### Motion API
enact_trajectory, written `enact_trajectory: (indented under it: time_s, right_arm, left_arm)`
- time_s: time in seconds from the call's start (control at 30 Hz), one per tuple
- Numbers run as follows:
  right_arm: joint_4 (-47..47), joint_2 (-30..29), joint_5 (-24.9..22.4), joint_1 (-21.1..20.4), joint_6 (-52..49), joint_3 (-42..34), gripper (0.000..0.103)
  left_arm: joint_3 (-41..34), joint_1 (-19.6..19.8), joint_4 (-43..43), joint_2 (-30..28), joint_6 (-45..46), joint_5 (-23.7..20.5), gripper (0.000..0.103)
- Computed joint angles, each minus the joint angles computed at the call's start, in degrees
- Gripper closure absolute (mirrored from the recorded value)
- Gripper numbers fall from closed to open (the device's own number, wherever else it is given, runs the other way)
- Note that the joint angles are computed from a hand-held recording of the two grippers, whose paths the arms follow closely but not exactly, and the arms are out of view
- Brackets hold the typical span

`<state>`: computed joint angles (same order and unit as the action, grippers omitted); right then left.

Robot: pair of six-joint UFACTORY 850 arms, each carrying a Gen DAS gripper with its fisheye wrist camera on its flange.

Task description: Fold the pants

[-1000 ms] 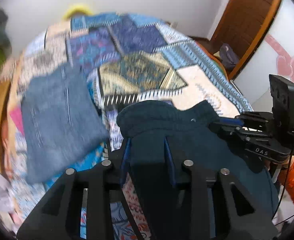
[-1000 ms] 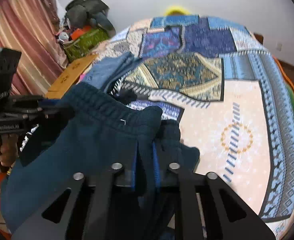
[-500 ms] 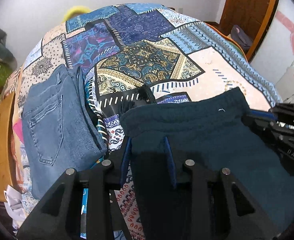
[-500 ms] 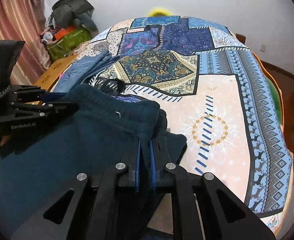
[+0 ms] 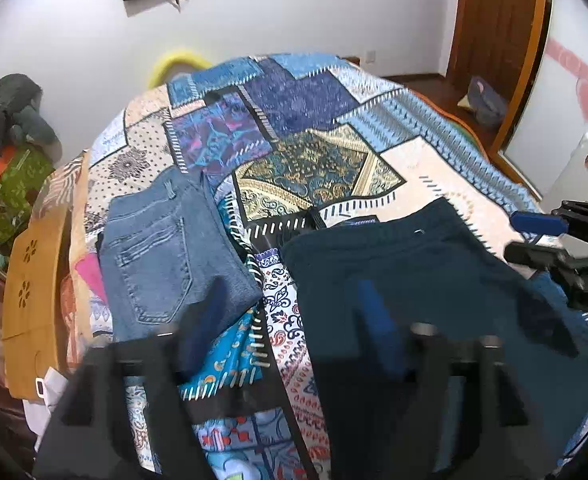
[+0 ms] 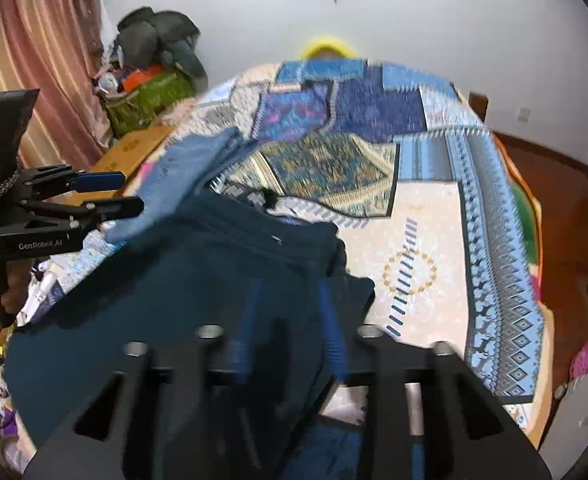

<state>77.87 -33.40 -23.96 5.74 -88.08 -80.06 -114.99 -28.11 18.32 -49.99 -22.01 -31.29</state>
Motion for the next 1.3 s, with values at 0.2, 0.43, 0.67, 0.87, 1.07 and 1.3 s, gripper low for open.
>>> enact_trajectory:
  time_s: [0.2, 0.43, 0.67, 0.87, 1.07, 1.3]
  right_arm:
    - [3.0, 3.2, -1.0, -0.2, -1.6, 3.9, 0.019]
    - [-10.7, 0.7, -4.0, -1.1, 14.3, 3.5, 0.019]
    - [-12.3, -4.2, -11.7, -3.2, 21.1, 1.0, 0.019]
    - [-15.3, -9.0, -18.5, -3.2, 24.7, -4.8, 0.019]
    - [-15.4, -11.8, -23.4, -3.5, 26.5, -8.3, 0.039]
    - [-17.0, -10.0, -21.5, -2.5, 25.8, -7.6, 0.07]
  left_arm:
    - [1.9, 0.7, -8.3, 1.8, 5.5, -1.8, 0.009]
    - [0.7, 2.7, -23.9, -0.7, 16.2, -9.4, 0.009]
    - [-3.3, 4.5, -36.8, -5.0, 24.3, -15.7, 0.008]
    - [-8.5, 5.6, -43.8, -9.1, 27.9, -21.0, 0.012]
    - [-14.6, 6.0, -48.9, -13.3, 30.4, -24.8, 0.025]
    - [-14.6, 5.0, -48.4, -12.7, 31.3, -23.4, 0.055]
